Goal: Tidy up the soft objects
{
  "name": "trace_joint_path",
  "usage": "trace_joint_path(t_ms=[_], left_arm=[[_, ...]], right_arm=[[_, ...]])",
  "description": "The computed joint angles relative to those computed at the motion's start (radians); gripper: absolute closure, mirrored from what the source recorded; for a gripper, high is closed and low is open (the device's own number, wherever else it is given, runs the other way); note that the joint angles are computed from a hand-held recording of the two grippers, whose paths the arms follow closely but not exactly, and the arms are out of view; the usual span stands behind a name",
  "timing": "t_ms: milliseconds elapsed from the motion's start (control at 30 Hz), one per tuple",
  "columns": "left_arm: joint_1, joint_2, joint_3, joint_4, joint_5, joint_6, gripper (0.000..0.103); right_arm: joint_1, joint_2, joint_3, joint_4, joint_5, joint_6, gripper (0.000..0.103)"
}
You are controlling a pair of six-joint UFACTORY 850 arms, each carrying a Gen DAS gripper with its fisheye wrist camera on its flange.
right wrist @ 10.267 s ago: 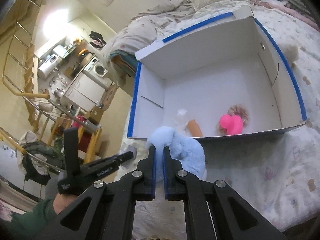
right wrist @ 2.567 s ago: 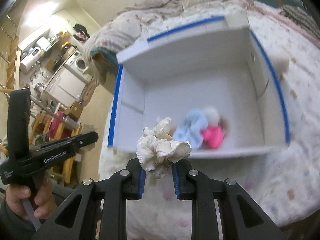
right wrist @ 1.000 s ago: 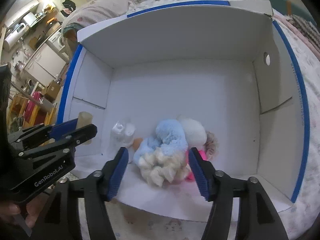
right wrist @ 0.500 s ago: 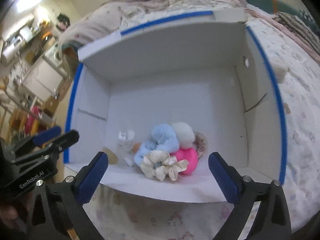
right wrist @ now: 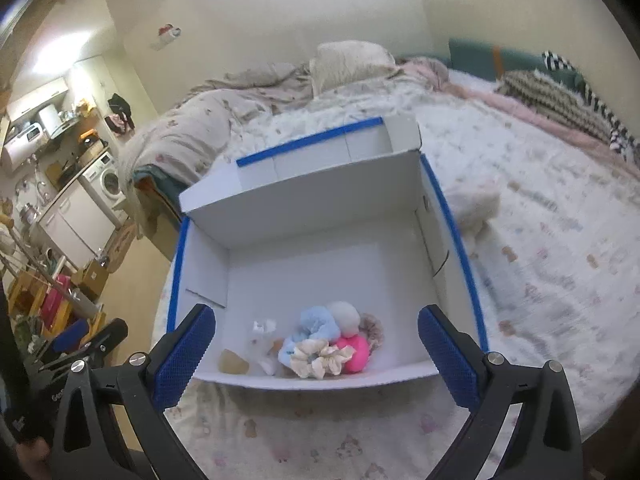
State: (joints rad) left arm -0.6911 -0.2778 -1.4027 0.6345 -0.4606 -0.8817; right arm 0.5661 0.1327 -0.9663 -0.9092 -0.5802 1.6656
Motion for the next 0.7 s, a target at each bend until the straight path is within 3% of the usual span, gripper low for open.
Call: trace_joint_path(t_ms=[133,300,433,567,700], left_arm=[[-0.020,0.061,0.079,0.089,-0.007,-0.085,0.006],[-0.034,0.094,0.135,0.090,0.026,-0.102,0.006],[-0.050,0.089,0.142,0.150,0.017,-0.147,0.006],[-0.041,0.077,0.140,0.095,0.052,-0.098,0.006],[-0.046,0.061,0.130,0.118,0.025,-0.134,0.006]], right_arm=[[0.057,0.021,0.024,-0.074,-0.054,0.071,0.000],[0.116,0.022,0.079,-0.179,-0.114,0.197,0.000],[0.102,0.017,0.098,-0.146,-0.065,0.216,0.000],[0.098,-0.009,0.088,-0.130,-0.082,0.179,0.000],[0.104,-0.013,0.088,-0.167,-0.092,0.214,0.000]])
